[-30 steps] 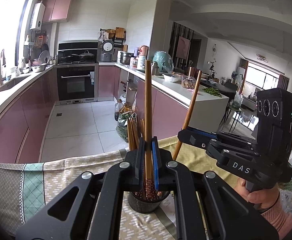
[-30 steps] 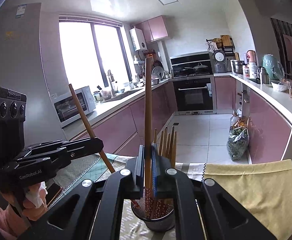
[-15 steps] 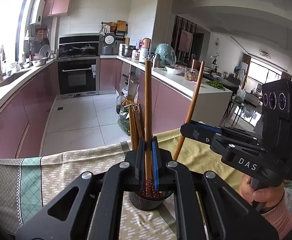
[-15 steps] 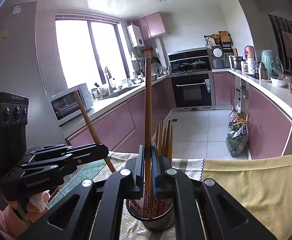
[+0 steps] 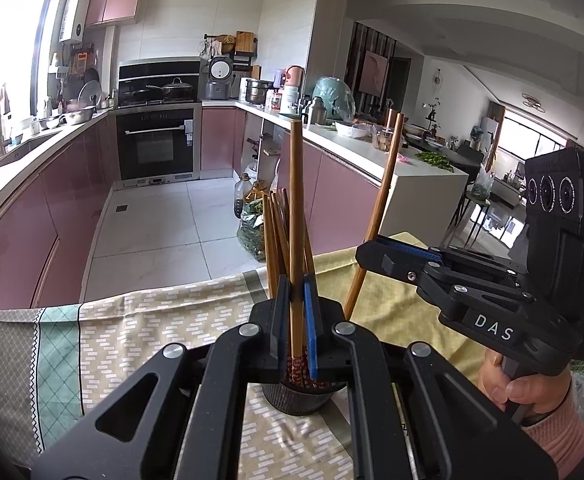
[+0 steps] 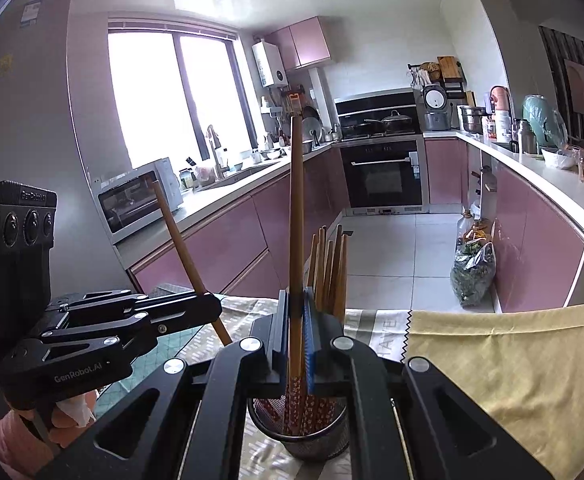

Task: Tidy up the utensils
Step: 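Lower the chopsticks into the mesh cup, pushing them down among the others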

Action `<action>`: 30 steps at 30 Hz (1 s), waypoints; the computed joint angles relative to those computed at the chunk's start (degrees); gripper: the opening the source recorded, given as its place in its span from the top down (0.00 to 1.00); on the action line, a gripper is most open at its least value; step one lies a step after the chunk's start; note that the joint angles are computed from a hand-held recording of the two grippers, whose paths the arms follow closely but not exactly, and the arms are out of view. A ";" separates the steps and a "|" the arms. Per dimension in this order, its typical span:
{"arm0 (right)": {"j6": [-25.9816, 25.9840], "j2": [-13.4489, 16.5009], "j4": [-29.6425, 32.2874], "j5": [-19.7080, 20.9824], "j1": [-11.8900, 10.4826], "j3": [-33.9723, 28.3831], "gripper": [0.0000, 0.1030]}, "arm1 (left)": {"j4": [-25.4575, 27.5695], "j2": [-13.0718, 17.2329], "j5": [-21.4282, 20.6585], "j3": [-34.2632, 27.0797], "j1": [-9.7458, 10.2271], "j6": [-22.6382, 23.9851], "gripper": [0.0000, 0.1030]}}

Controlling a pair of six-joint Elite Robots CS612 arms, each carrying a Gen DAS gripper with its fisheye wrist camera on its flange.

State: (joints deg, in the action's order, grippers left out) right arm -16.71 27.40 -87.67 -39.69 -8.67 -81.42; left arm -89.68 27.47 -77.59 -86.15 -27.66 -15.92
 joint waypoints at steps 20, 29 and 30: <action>-1.74 0.10 2.85 -1.04 0.33 0.20 0.94 | 1.72 -0.20 -1.59 1.72 0.80 -0.05 0.93; -2.79 -0.01 4.44 -1.75 0.60 0.52 0.94 | 2.25 0.13 -1.57 1.98 0.61 -0.24 0.93; -2.94 -0.06 4.63 -1.83 0.63 0.60 0.94 | 2.23 0.13 -1.62 2.05 0.63 -0.26 0.93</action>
